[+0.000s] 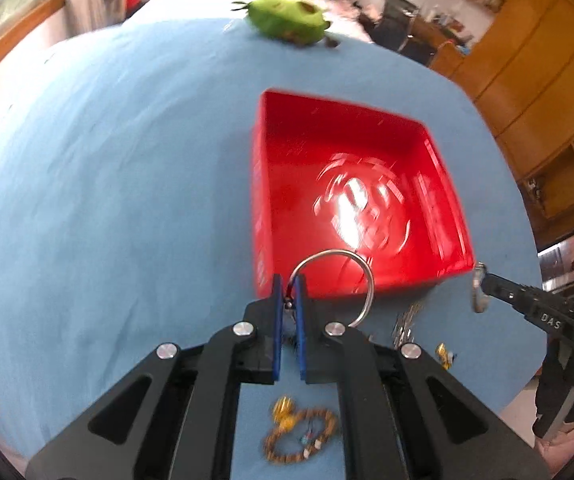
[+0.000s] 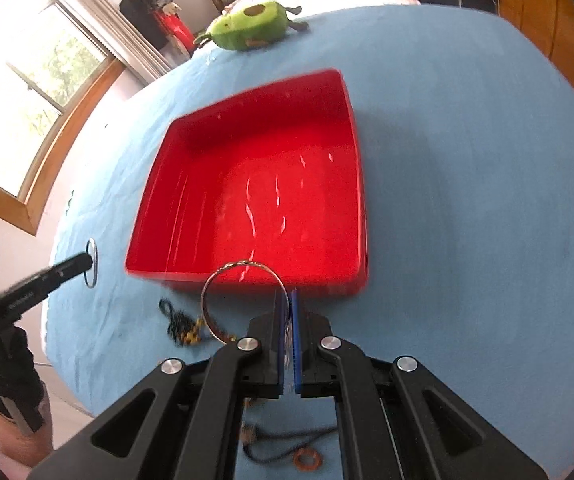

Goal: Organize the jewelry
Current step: 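Carry both rings over the red tray and open both grippers, then move both grippers back from the tray over the remaining jewelry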

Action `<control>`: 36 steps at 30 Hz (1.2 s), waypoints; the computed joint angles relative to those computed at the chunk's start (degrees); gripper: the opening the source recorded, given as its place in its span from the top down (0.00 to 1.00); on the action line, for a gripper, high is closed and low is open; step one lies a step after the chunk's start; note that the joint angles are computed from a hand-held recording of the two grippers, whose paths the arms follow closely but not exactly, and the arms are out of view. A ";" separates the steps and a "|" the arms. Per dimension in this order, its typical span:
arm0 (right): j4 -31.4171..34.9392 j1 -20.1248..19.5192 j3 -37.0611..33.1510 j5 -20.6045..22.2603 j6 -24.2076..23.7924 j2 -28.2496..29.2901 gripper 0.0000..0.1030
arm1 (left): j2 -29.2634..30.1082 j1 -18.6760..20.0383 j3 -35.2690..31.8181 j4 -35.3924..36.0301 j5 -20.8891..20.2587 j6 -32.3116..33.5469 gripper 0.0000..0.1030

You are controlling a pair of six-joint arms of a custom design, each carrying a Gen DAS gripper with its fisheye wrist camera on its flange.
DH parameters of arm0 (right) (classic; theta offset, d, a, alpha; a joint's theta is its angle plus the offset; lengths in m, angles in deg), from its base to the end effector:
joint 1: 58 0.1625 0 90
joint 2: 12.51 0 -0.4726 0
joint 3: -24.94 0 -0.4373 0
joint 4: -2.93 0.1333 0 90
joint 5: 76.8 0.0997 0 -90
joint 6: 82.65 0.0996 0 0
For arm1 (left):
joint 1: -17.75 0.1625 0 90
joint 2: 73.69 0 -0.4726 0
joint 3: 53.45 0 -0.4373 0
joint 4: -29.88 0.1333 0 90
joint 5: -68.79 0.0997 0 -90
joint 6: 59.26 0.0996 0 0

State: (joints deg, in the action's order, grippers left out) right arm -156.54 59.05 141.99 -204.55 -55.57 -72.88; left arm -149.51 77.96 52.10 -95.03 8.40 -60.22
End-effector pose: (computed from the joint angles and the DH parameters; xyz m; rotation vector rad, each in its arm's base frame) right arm 0.3321 -0.4913 0.1532 -0.0994 -2.5758 0.6578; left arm -0.1410 -0.6137 0.3266 0.6292 2.5753 -0.3014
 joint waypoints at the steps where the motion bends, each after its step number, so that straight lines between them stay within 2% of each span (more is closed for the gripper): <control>1: -0.05 -0.39 -1.08 0.17 -0.99 0.70 0.97 | 1.41 -0.04 -0.77 -0.41 0.35 0.41 0.96; 3: -0.15 -1.35 -3.26 0.77 -2.89 2.26 0.97 | 3.94 0.49 -2.23 -0.63 -0.13 1.07 0.96; 5: 0.47 -2.39 -5.40 1.19 -4.13 3.97 0.97 | 6.32 0.64 -3.44 -0.61 1.39 1.20 0.96; 12: 4.24 -6.35 -9.66 2.12 -4.21 8.13 0.97 | 12.52 1.83 -6.45 0.84 3.24 1.59 0.96; 15: 4.61 -7.06 -10.07 2.99 -4.09 8.45 0.92 | 13.15 2.08 -7.33 2.46 2.59 0.65 0.91; 20: -0.01 -6.34 -7.66 3.42 -4.40 6.38 0.91 | 10.25 2.02 -7.01 2.37 0.09 1.09 0.91; 21: -1.69 -6.00 -6.54 3.55 -4.42 5.38 0.91 | 9.34 1.85 -6.51 1.87 -0.21 1.12 0.86; 23: -4.30 -5.16 -4.24 3.07 -3.86 3.48 0.91 | 6.20 1.22 -4.54 0.28 0.62 1.34 0.69; 24: -5.30 -4.61 -2.75 2.58 -3.11 2.25 0.91 | 5.48 1.08 -3.89 -0.75 1.54 1.60 0.54; 25: -5.64 -4.30 -1.74 2.20 -2.50 1.33 0.90 | 3.93 0.71 -2.63 -1.64 3.01 1.82 0.46; 27: -5.55 -3.48 1.32 0.56 0.31 -0.91 0.85 | 1.30 0.27 -0.59 -2.00 5.82 1.62 0.42; 28: -4.81 -3.33 2.12 -0.06 1.56 -1.56 0.81 | 0.33 0.16 0.12 -1.56 6.61 0.96 0.34; 30: -2.33 -2.53 4.68 -1.52 6.04 -3.08 0.76 | -2.50 0.63 2.13 0.22 7.33 -1.60 0.26; 32: -1.19 -2.82 6.92 -1.10 9.21 -4.31 0.72 | -4.64 0.80 4.14 1.91 8.34 -4.37 0.22; 33: -0.96 -2.95 8.19 -0.65 10.78 -4.90 0.72 | -5.58 1.01 5.12 2.74 8.75 -5.45 0.17; 36: -0.34 -2.80 12.14 0.12 14.93 -7.10 0.71 | -8.19 1.41 7.25 6.55 9.87 -8.77 0.15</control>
State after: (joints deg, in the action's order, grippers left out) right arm -156.88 56.25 154.14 -204.43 -40.64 -79.98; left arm -157.70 79.37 59.36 -88.47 18.26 -68.99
